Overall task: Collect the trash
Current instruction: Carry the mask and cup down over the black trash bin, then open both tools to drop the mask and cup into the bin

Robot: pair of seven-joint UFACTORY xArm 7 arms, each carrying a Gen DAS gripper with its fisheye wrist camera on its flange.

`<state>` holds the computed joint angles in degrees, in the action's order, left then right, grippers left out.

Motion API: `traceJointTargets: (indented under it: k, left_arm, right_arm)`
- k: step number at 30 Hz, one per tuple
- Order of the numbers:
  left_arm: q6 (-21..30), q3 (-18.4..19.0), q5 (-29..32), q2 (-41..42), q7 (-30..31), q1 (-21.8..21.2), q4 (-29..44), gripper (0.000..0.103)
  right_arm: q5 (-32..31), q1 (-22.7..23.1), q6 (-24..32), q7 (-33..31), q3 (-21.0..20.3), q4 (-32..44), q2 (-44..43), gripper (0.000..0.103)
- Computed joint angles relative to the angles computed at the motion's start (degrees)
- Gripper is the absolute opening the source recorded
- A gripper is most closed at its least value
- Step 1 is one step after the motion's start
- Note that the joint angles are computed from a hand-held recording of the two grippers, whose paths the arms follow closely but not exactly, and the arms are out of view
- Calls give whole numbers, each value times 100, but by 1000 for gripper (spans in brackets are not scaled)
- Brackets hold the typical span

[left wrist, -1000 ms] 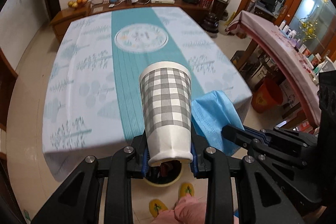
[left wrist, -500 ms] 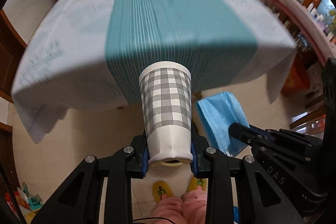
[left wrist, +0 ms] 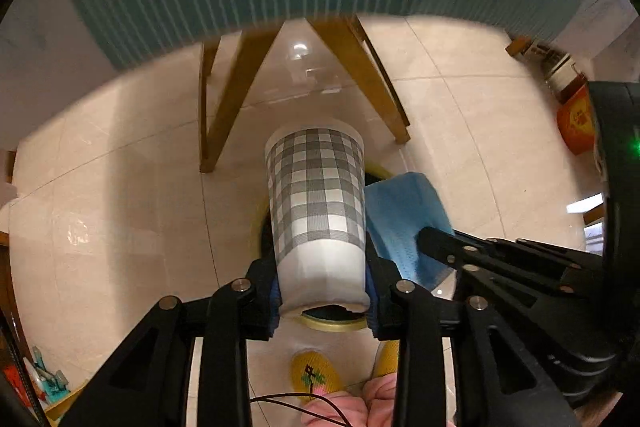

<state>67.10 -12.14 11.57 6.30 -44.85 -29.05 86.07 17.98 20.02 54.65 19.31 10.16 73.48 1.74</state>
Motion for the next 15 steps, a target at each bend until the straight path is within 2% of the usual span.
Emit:
traceJointTargets:
  k: [3, 6, 8, 10, 11, 13, 15]
  left_arm:
    - [-290, 40, -150, 69, 114, 82, -253, 35]
    - [-326, 73, -166, 144, 227, 127, -314, 45]
    - [-209, 126, -163, 224, 332, 182, -194, 52]
    - [-197, 155, -204, 209, 341, 221, -264, 63]
    - [-168, 167, -215, 197, 339, 240, -282, 67]
    - [-183, 186, -170, 166, 278, 263, -364, 83]
    - [-112, 177, -91, 139, 199, 253, -367, 91]
  right_arm:
    - [-71, 51, -218, 1, 39, -85, 244, 8]
    - [-17, 46, -249, -2, 41, -35, 430, 10]
    - [-282, 82, -197, 112, 35, 74, 547, 18]
    - [-470, 110, -226, 177, 33, 49, 555, 35]
    - [-531, 111, -218, 213, 26, 42, 555, 39]
    - [-583, 93, -171, 268, 9, 19, 530, 47]
    - [-541, 55, -129, 250, -3, 32, 517, 49]
